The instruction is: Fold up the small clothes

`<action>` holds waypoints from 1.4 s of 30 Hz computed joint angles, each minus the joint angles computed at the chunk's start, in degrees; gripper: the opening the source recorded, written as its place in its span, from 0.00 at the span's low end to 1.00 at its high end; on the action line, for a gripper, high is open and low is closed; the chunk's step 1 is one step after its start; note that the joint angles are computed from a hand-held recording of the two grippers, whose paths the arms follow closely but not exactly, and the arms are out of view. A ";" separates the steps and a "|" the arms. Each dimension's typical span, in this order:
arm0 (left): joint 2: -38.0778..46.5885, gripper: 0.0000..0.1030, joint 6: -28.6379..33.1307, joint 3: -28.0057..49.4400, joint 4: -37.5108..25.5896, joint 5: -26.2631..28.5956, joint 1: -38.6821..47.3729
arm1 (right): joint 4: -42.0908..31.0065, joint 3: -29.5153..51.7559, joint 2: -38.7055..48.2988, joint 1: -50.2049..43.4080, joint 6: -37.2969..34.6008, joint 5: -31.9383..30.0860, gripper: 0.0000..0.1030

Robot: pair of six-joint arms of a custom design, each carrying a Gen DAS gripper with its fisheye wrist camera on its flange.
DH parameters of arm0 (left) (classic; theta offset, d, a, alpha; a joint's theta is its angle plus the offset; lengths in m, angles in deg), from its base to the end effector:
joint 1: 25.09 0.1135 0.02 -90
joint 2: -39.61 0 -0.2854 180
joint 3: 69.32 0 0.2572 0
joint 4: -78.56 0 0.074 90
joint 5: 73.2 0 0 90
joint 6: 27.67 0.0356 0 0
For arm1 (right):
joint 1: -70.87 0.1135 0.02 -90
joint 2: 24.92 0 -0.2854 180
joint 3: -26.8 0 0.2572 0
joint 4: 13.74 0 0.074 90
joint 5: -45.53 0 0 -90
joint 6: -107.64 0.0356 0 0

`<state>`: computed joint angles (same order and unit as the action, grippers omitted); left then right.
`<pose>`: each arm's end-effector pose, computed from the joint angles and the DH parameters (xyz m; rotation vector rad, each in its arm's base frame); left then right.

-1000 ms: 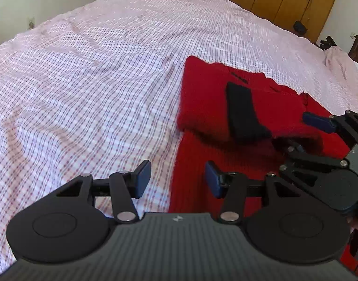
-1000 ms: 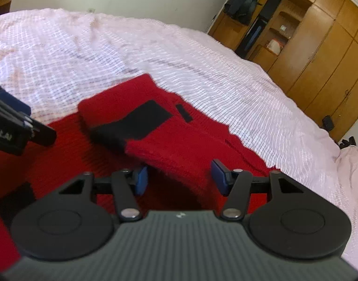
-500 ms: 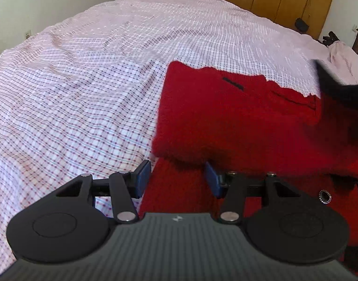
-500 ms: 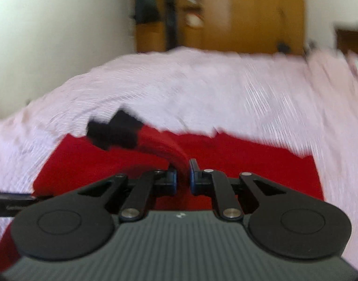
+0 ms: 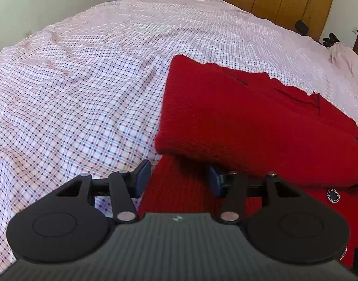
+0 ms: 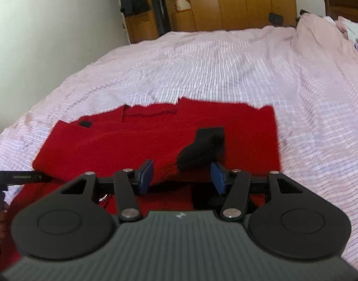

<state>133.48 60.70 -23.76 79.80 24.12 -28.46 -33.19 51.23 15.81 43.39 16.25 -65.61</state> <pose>0.2840 -0.0213 0.1261 0.0965 2.3904 -0.1939 0.1280 -0.0521 0.1649 0.2837 2.1304 0.1134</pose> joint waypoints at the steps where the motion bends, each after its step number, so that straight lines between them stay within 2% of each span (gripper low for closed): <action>1: -0.10 0.57 0.13 -0.08 0.04 -0.24 -0.10 | -1.53 0.89 -0.43 -2.78 -1.89 -2.39 0.53; 4: -0.38 0.57 0.19 -0.23 0.00 -0.38 -0.13 | -0.60 3.08 1.71 -5.79 -3.57 -4.56 0.53; 7: -0.38 0.57 0.42 -0.34 0.17 -0.15 0.00 | 4.67 4.37 8.37 -2.88 -3.04 -0.71 0.53; 13: -0.37 0.57 1.02 -0.46 0.37 0.07 0.14 | 16.96 7.06 27.90 6.15 -0.26 11.71 0.53; 16: -0.43 0.57 0.97 -0.48 0.39 -0.01 0.10 | 19.92 7.52 32.73 6.57 2.69 10.39 0.53; 17: -0.47 0.57 0.96 -0.55 0.48 -0.08 0.06 | 20.53 7.35 32.97 6.91 3.17 10.22 0.43; 18: -0.52 0.57 0.95 -0.63 0.62 -0.24 -0.04 | 20.58 7.34 32.87 7.28 2.74 9.85 0.15; 19: -0.52 0.57 0.94 -0.75 0.85 -0.37 -0.12 | 20.40 7.28 32.25 7.21 2.04 8.24 0.13; 21: -0.55 0.57 1.02 -0.92 1.16 -0.60 -0.26 | 20.02 6.62 28.48 8.48 1.45 8.80 0.13; 25: -0.41 0.57 0.98 -1.02 1.51 -0.51 -0.13 | 18.21 5.14 15.40 8.99 -0.98 9.20 0.13; 28: -0.22 0.57 0.62 -0.88 1.55 -1.06 -0.45 | 18.26 5.50 11.60 7.44 0.16 11.85 0.13; 30: -0.23 0.57 0.64 -0.99 1.70 -1.52 -0.75 | 19.84 5.69 13.60 6.02 -0.01 13.41 0.13; 33: -0.06 0.57 1.14 -1.03 1.96 -1.82 -0.89 | 22.05 6.20 21.45 2.94 0.81 12.75 0.13; 37: 0.73 0.58 1.75 -0.50 2.06 -1.54 -0.62 | 30.15 4.43 33.44 2.53 1.02 15.98 0.13; 40: 1.11 0.59 2.50 -0.22 2.07 -1.86 -0.80 | 37.38 3.11 41.69 2.02 0.53 15.75 0.15; 42: 1.25 0.59 2.64 0.17 1.63 -2.27 -1.06 | 39.37 2.05 41.74 2.46 -0.88 16.50 0.20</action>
<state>134.73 63.34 -23.60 81.43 21.85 -29.52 6.18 53.28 57.55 45.85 15.37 -49.11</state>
